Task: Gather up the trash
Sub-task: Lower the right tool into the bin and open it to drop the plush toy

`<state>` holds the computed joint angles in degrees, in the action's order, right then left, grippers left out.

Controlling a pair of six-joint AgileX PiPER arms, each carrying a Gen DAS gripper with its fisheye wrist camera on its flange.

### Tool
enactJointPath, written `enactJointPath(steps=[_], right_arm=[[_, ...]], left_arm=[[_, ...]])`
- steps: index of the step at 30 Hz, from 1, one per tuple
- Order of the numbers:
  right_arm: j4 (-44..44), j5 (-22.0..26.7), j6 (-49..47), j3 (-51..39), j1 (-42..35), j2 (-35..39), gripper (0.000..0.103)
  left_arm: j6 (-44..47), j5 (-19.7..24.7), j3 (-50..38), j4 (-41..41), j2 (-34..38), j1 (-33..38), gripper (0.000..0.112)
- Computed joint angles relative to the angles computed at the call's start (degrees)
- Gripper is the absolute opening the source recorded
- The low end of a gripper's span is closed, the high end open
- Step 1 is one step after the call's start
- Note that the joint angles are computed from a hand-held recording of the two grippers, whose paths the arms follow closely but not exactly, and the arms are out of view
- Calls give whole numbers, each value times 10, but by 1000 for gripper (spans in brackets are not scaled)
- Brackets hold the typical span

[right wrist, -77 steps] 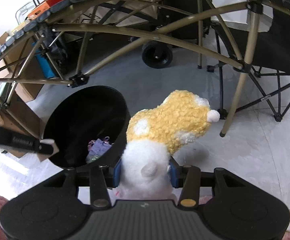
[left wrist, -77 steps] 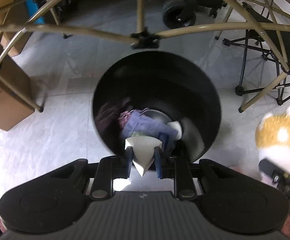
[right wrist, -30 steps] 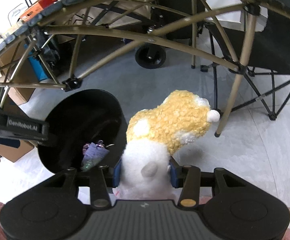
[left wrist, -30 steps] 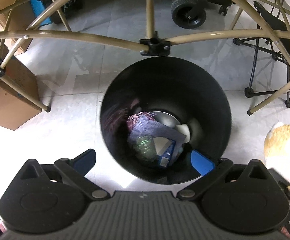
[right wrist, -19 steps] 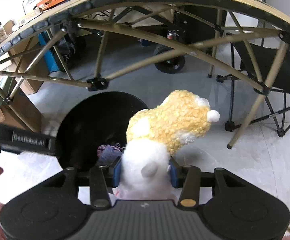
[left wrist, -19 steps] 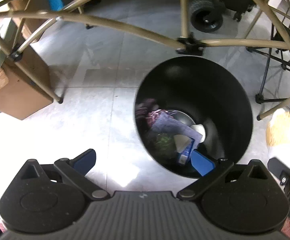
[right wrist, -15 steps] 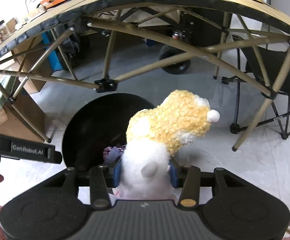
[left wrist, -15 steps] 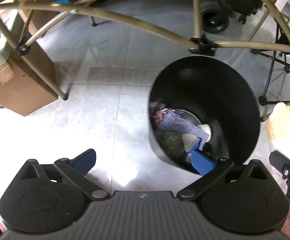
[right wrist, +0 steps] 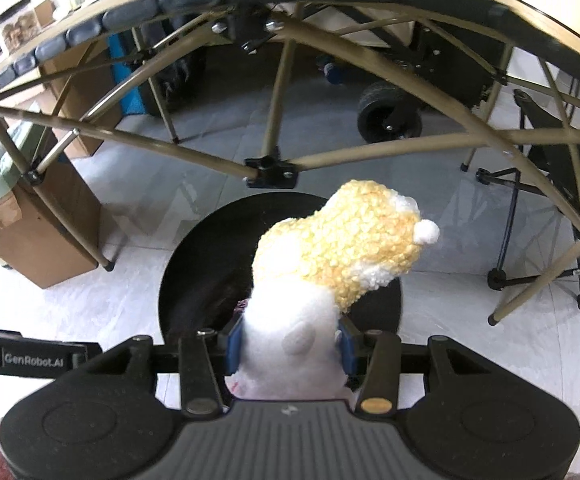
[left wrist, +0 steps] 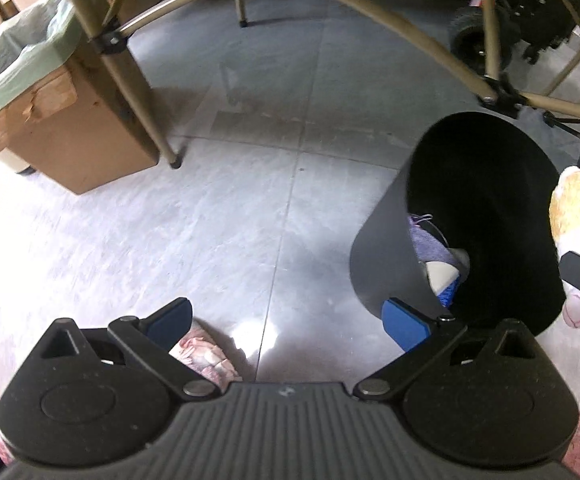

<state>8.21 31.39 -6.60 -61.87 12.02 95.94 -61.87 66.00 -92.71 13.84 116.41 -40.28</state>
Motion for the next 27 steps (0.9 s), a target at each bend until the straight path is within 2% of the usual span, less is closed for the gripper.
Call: enactJointPath(steps=[13, 27], right_arm=[[-36, 53, 38, -88, 59, 78, 45], [-82, 87, 89, -146, 75, 139, 45]], left_arm=[[1, -14, 25, -12, -14, 10, 103], [3, -13, 26, -20, -13, 16, 103]])
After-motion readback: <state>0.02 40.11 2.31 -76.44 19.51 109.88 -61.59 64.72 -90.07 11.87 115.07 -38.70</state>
